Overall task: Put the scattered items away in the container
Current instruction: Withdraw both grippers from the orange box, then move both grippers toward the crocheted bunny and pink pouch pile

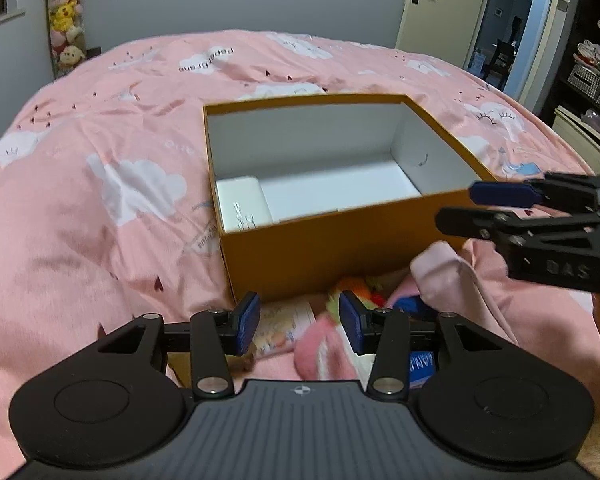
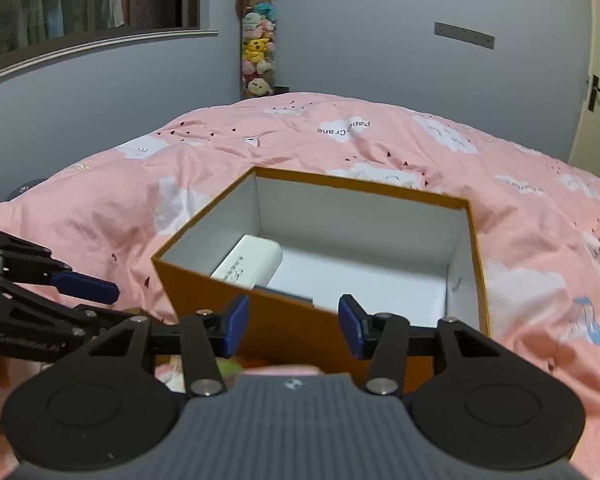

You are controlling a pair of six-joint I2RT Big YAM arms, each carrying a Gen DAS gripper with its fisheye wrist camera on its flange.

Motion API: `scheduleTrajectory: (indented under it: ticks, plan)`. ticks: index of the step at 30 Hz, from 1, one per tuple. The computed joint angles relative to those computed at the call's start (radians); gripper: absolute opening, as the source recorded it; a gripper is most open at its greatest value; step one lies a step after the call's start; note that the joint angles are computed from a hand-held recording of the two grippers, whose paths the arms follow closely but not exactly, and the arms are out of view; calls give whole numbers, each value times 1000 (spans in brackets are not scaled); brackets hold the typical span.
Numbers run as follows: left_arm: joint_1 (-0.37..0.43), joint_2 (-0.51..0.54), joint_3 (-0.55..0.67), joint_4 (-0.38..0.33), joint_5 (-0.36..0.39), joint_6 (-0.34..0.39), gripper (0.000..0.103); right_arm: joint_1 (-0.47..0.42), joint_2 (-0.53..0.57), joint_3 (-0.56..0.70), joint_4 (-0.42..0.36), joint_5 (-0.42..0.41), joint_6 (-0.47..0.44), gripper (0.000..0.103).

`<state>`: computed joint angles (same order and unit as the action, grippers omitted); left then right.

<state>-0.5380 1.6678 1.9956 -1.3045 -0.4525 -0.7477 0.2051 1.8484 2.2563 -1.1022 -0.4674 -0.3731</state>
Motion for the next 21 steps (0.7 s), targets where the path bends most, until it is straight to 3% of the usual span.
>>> scheduleTrajectory:
  ticks: [5, 14, 21]
  plan:
    - [-6, -20, -37, -15, 47, -21, 52, -19, -79, -121, 13, -21, 9, 59]
    - [-16, -38, -65, -42, 85, -44, 52, -29, -195, -312, 32, 34, -48, 59]
    - [-13, -43, -80, -35, 128, -34, 52, -30, -213, -354, 13, 61, -76, 58]
